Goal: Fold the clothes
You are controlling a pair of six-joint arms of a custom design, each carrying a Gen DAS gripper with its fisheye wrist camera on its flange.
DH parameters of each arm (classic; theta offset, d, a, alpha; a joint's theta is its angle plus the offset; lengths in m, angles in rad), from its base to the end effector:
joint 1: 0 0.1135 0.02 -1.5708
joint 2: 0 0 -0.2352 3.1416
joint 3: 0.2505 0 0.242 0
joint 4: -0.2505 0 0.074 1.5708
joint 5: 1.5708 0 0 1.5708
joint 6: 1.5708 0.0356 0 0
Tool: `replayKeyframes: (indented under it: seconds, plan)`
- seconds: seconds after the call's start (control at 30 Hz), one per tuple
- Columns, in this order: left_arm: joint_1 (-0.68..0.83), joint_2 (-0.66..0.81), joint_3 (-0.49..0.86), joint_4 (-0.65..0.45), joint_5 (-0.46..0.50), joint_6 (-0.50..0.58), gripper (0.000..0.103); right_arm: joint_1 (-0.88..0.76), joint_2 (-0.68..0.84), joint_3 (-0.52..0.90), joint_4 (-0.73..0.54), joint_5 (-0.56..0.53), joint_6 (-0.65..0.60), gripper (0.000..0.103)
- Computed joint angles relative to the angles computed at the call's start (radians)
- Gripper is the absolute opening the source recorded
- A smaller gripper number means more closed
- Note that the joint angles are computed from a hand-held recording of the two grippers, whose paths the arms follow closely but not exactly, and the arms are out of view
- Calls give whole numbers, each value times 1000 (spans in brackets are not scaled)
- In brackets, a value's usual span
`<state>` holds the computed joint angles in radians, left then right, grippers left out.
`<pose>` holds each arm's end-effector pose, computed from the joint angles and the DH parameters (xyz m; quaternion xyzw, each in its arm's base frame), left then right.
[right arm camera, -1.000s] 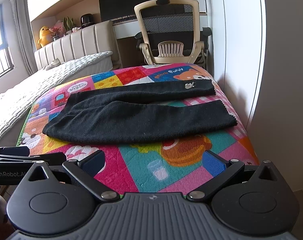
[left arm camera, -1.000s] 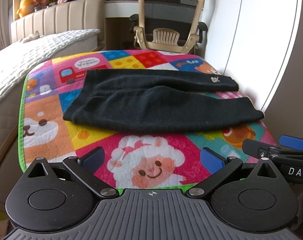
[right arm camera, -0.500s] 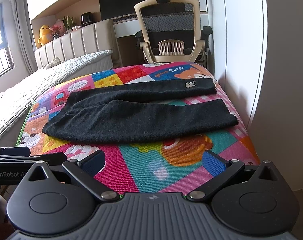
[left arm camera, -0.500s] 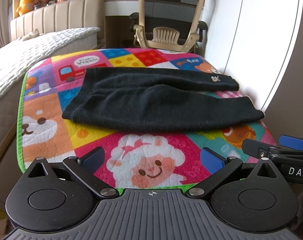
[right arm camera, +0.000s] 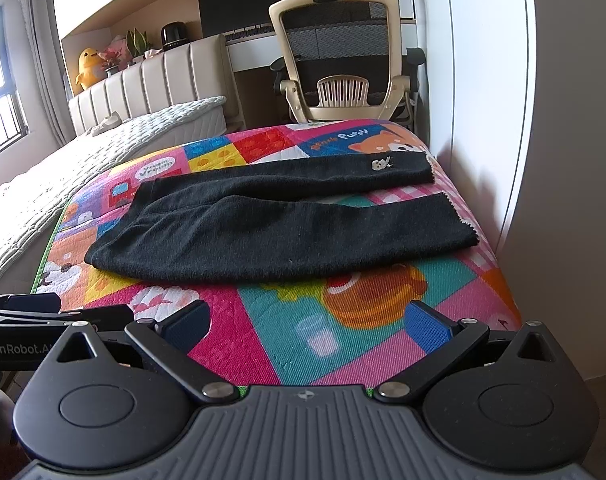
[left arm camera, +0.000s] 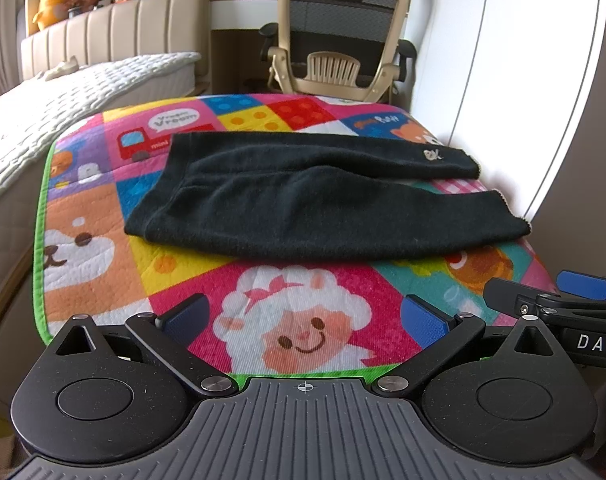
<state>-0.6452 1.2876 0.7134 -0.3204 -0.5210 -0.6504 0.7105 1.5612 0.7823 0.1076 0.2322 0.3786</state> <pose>0.2099 -0.1358 0.1806 -0.0878 0.9113 0.0004 0.4022 0.2417 0.1972 0.1591 -0.0981 0.8905 0.1345 0.4234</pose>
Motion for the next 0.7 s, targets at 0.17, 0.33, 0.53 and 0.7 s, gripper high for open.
replayKeyframes:
  seconds: [0.17,0.33,0.53,0.7]
  plan:
    - [0,2,0,-1,0,0,103,-3,3,3,-5,-5,1,103]
    - [0,4,0,-2,1,-1,103,-2,8,5,-7,-8,4,103]
    - [1,4,1,-4,3,-3,103,1,9,6,-11,-8,9,103]
    - [3,4,0,-3,6,-2,103,2,10,9,-14,-7,12,103]
